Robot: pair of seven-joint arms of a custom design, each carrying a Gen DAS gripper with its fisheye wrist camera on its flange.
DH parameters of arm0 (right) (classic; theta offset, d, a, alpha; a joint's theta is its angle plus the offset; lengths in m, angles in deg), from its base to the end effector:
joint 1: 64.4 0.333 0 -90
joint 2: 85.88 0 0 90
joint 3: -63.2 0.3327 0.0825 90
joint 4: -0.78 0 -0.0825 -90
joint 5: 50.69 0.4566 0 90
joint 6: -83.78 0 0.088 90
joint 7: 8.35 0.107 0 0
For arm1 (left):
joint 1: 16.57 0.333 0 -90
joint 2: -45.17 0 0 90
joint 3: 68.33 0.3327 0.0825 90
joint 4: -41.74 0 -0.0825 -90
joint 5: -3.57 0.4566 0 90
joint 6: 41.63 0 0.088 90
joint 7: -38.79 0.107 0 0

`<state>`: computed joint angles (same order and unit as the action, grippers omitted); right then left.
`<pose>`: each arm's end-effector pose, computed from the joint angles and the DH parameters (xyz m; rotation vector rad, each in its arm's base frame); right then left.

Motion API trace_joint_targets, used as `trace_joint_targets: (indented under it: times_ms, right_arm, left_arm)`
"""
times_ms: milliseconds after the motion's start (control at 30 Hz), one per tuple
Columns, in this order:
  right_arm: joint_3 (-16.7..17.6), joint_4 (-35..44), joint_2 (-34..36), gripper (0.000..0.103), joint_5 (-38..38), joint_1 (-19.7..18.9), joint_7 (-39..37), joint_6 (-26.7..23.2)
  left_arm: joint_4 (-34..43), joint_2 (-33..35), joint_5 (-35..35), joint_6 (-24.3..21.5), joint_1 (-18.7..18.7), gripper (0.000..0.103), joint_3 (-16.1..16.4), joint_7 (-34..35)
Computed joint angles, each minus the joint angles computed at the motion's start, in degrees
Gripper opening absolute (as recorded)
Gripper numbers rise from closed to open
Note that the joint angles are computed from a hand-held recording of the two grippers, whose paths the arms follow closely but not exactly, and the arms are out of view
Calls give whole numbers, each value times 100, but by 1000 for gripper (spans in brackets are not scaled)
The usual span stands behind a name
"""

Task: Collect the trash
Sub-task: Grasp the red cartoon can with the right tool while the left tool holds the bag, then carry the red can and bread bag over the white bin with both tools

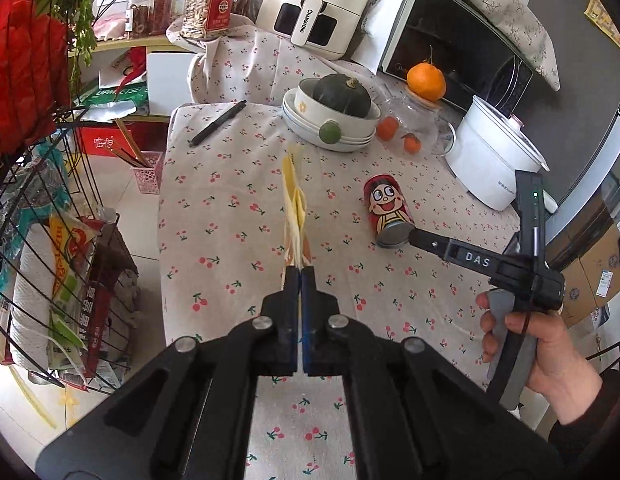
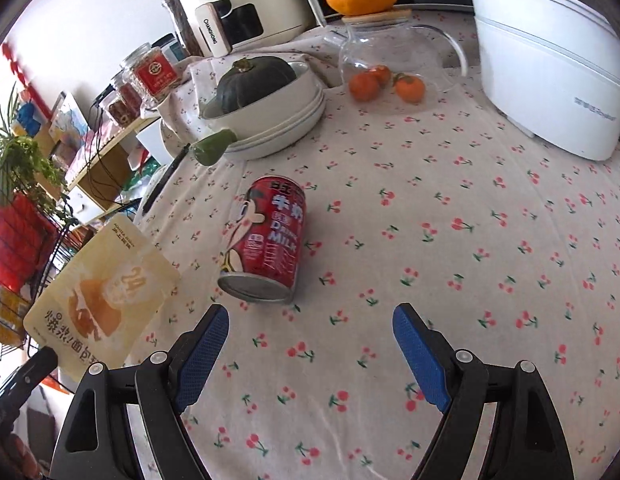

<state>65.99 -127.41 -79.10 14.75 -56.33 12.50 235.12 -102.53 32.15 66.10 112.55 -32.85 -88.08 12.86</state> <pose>0.6000 0.0911 0.3007 -2.0520 1.3072 -0.0647 0.4010 -0.3239 0.3503 -2.1805 1.3524 -0.8390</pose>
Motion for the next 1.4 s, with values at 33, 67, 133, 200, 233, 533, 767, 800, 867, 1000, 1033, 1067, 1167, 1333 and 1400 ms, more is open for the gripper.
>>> trace_joint_targets:
  times_ms: [33, 67, 133, 200, 233, 533, 767, 800, 867, 1000, 1033, 1067, 1167, 1333, 1400]
  right_arm:
    - [45, 65, 83, 86, -15, 55, 15, 59]
    - [85, 117, 154, 86, -46, 105, 40, 125]
    - [169, 208, 277, 86, 26, 175, 20, 285]
    - [227, 274, 363, 84, 106, 213, 5, 411]
    - [247, 302, 401, 83, 119, 229, 35, 469]
    - [237, 265, 300, 54, 16, 120, -88, 285]
    - [-58, -89, -240, 54, -444, -9, -124, 51]
    - [-106, -142, -315, 54, -527, -35, -129, 35]
    - [-208, -257, -481, 54, -639, -105, -198, -12]
    - [-433, -462, -794, 54, -722, -288, -400, -189]
    - [-487, -509, -858, 54, -750, -335, -441, -219]
    - [-536, -552, -914, 54, -788, -381, -465, -242]
    - [-677, -661, -1054, 54, -938, -530, -497, -317]
    - [-895, -775, -1216, 54, -1056, -797, -657, -450]
    - [-966, -788, -1248, 54, -1136, -908, -656, -490]
  left_arm:
    - [-25, -21, 15, 47, 7, 1, 11, -27]
    - [-53, -44, 21, 78, 16, 1, 19, -46]
    - [-99, -99, 45, 97, 31, 1, 8, -96]
    - [-126, -148, 75, 109, 46, 1, -8, -137]
    - [-133, -171, 89, 114, 51, 1, -19, -161]
    - [-81, -231, 264, 117, 51, 1, -104, -309]
    - [216, -112, 530, 169, 6, 1, -182, -334]
    - [286, -72, 589, 170, -9, 1, -198, -357]
    - [436, 29, 724, 175, -50, 1, -226, -416]
    - [818, 332, 956, 173, -191, 0, -244, -437]
    - [913, 412, 1013, 199, -234, 0, -235, -430]
    - [1019, 503, 1063, 218, -281, 1, -226, -396]
    - [1352, 803, 1127, 212, -440, 0, -190, -217]
    - [1913, 1329, 1130, 225, -726, 0, -78, 164]
    - [2139, 1521, 1145, 247, -837, 0, -23, 304]
